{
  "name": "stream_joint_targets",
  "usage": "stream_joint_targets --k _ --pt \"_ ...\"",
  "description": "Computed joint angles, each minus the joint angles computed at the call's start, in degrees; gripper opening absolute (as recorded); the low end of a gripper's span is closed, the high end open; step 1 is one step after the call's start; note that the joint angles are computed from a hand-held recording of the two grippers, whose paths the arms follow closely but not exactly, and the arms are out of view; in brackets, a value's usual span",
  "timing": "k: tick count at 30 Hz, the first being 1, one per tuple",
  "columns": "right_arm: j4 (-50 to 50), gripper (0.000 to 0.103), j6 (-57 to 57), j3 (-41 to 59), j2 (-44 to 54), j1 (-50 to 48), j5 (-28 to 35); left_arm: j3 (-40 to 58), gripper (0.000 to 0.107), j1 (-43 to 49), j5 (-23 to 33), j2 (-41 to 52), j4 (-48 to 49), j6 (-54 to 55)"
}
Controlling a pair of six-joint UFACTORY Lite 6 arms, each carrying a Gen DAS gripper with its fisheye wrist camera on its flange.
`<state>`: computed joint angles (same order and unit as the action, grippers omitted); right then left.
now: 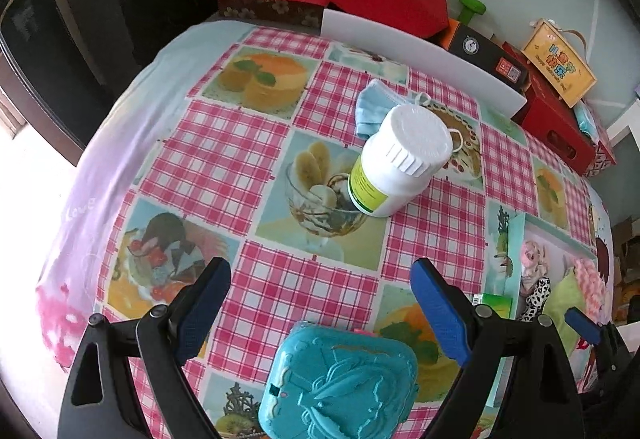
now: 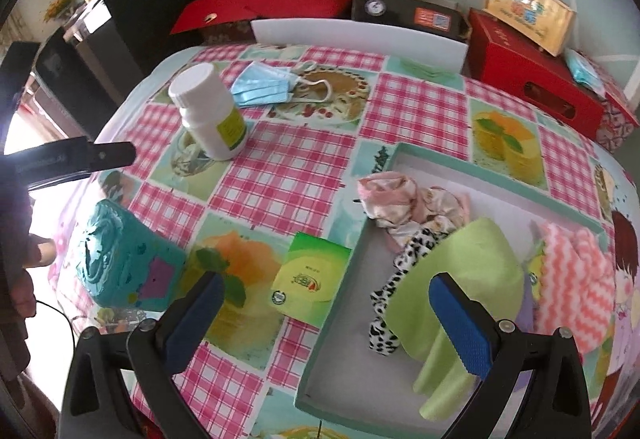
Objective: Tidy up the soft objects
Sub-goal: 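Grasp the green tissue packet with the right gripper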
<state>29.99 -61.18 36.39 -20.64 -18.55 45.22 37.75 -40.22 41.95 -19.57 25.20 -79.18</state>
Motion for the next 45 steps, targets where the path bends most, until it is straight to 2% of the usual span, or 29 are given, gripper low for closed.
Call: stream_joint_targets --k 11,15,21,30,37,39,41,45 --pt "-5.47 0.1 -1.61 5.23 8.85 9.2 -2.65 -1.65 0.091 3.82 -5.14 0.42 -4.62 4.39" --pt "-5.14 0.1 -6.04 7.78 13.07 10.24 -1.01 -1.78 0.091 3.78 -5.55 0.55 -5.08 4.66" --pt "-8.84 0.1 -8.72 6.91 14.7 13.96 -3.01 -2.37 0.091 4.42 -6.91 0.01 -6.34 5.9" --pt "-18.41 0.099 -5.59 2.48 13.71 21.2 -8.07 -3.08 0.091 4.72 -7.38 -1.16 -6.69 5.95" --pt "-23.37 0.092 -2.34 -1.14 12.23 24.66 -12.16 -3.43 0.091 4.81 -7.43 -1.86 -6.49 5.57" --pt "-25.88 0.083 0.54 -2.2 12.54 26.5 -13.47 -3.61 0.091 4.91 -7.49 -2.09 -6.51 5.61" --pt "-28.68 0.08 2.82 -3.65 12.59 27.6 -15.37 -3.78 0.091 4.97 -7.56 -2.34 -6.54 5.67" --pt "-24.52 0.077 -0.65 -4.01 12.43 25.81 -14.7 -4.07 0.091 5.17 -7.75 -2.57 -6.63 5.66"
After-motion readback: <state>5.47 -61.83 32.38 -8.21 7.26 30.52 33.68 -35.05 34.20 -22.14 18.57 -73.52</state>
